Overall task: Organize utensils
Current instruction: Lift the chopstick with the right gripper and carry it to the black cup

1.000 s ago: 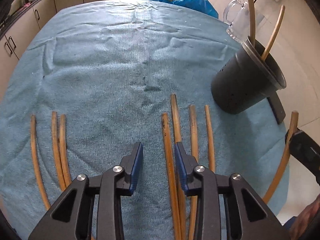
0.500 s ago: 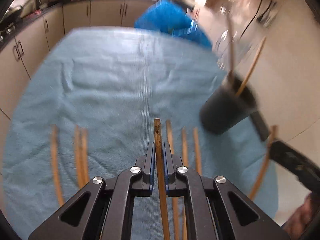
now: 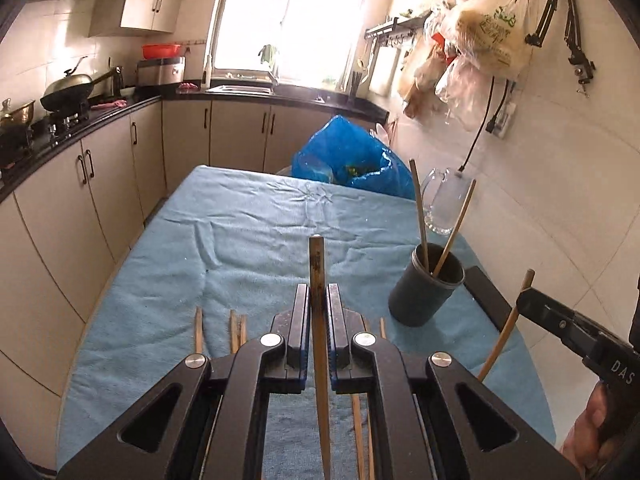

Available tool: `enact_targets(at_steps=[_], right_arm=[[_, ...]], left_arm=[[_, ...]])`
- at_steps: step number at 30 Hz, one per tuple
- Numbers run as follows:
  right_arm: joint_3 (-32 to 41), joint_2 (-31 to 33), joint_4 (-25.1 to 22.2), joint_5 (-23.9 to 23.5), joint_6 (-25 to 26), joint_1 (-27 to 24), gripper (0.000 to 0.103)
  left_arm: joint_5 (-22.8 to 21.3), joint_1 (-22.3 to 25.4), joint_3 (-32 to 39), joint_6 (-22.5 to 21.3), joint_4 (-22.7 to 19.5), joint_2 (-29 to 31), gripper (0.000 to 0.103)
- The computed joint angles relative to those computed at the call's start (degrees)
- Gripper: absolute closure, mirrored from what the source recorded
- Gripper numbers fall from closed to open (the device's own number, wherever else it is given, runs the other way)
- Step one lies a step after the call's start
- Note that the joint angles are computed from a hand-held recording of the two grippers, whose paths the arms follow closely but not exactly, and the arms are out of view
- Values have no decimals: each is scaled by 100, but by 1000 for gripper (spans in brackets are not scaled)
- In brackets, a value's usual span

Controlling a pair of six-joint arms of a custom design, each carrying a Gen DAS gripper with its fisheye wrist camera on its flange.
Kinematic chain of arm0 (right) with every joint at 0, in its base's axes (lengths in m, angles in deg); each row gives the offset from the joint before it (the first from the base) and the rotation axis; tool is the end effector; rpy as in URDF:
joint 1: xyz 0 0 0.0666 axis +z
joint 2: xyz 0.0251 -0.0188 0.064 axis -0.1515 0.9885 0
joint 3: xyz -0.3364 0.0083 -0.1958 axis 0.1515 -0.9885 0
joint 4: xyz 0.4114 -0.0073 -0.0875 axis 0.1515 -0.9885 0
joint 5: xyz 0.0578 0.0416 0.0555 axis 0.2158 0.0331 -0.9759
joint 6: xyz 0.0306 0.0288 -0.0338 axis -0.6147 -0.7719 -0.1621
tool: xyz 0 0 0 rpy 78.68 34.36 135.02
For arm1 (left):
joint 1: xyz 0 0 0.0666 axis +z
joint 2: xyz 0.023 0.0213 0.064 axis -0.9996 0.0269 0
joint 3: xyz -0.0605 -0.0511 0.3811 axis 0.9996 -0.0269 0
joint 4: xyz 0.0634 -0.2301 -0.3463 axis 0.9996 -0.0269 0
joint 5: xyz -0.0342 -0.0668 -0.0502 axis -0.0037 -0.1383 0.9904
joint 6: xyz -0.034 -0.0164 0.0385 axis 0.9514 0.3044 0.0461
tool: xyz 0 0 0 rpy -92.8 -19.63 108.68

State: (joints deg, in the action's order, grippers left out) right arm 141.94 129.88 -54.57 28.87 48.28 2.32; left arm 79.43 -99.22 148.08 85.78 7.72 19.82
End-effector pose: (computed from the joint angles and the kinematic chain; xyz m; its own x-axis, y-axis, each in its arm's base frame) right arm 0.5806 0.1211 0.4552 -0.5726 0.1511 -0.8058 -0.2372 0.9103 0.3392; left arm 0.5912 -0.1184 0.4778 -0.6153 -0.0218 -0.7880 0.2245 0.9534 -0.2016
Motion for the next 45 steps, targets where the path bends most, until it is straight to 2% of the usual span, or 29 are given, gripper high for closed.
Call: enact_targets(at_steps=[45], right_arm=[[-219, -369, 367, 162, -208, -224, 95]], left_arm=[[-25, -135, 200, -184, -27, -186, 97]])
